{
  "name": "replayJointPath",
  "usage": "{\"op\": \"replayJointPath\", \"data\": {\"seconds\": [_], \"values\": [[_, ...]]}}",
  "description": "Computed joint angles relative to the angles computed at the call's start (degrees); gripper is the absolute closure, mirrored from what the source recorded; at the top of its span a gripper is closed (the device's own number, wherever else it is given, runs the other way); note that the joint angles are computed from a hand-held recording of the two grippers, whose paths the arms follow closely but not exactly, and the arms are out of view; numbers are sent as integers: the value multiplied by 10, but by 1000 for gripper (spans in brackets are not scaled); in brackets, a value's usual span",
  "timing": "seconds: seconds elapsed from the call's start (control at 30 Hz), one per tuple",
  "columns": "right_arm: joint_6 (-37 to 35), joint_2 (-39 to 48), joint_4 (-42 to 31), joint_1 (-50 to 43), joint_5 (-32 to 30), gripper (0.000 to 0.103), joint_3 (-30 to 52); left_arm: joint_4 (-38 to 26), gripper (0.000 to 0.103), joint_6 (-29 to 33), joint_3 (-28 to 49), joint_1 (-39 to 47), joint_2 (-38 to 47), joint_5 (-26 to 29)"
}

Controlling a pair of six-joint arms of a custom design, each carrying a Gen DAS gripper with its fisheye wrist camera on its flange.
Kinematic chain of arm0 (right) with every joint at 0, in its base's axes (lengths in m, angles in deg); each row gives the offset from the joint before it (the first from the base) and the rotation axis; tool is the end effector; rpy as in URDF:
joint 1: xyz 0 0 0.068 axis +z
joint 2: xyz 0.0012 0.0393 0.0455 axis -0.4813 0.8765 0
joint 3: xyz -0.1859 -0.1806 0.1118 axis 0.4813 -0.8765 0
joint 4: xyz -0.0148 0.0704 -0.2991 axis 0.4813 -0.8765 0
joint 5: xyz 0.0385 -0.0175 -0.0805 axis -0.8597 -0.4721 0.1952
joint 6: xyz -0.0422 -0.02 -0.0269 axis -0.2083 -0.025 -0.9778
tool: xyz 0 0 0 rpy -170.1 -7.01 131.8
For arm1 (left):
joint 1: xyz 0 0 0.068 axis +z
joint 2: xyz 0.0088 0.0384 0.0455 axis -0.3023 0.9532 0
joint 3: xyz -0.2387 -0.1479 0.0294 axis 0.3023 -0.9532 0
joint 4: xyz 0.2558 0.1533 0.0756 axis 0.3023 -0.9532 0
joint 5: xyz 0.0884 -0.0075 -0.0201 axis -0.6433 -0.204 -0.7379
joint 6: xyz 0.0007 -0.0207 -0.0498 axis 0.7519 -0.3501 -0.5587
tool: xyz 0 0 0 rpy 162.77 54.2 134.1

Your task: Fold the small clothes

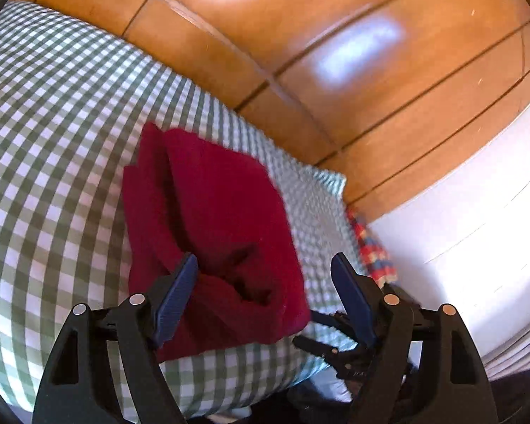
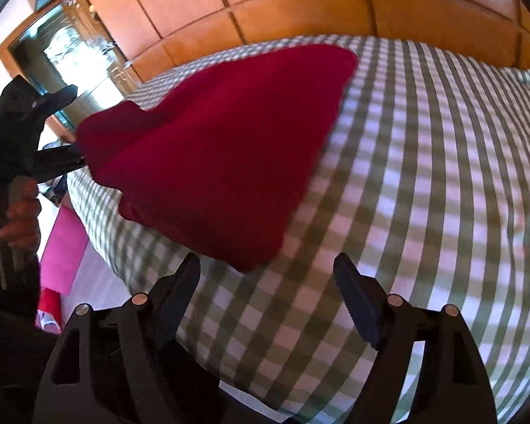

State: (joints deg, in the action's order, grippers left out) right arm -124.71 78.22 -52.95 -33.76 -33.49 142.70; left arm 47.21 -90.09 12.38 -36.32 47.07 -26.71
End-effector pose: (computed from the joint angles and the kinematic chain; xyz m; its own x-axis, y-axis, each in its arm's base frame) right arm 0.3584 -0.0093 0.1689 -0.7057 -0.5336 -0.4661 -0.7062 0.5829 0.4019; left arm 0.2187 -0.0789 0.1753 -0.6273 -0.5995 -0.4971 -0.0986 0.6943 -0.7129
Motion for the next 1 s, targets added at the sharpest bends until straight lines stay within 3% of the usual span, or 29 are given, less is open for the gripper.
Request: {"op": "replayJointPath", "data": {"seconds": [0.1,0.17,0.2,0.27,0.37,0.5,0.67,0.73,0.8,0.87,0.93,1.0], "values": [[30,-15,43,21,8,39,-30,-3,26,-1,3,-8,23,-2],[47,-23,70,33,6,52,-49,-14,29,2,0,-19,19,-18],[60,-30,82,40,5,57,-56,-19,34,3,3,-22,24,-27],[75,-35,95,46,-4,74,-60,-32,66,10,11,-31,36,-43],[57,-53,94,29,-14,82,-67,-45,87,21,6,-46,34,-60],[30,-39,81,8,-9,85,-55,-35,95,-19,-52,-72,-4,-71],[25,-32,107,14,5,84,-70,32,95,-105,-139,-112,-20,-81],[20,-35,107,16,5,83,-71,15,95,-114,-154,-118,-69,-94],[20,-32,103,19,3,80,-69,-27,88,-92,-150,-108,-127,-98],[23,-31,97,22,5,63,-67,-58,66,-73,-138,-90,-160,-103],[16,-35,92,13,4,51,-66,-62,52,-62,-132,-65,-180,-104],[-1,-33,71,-4,2,46,-51,-57,46,-54,-118,-37,-173,-107]]}}
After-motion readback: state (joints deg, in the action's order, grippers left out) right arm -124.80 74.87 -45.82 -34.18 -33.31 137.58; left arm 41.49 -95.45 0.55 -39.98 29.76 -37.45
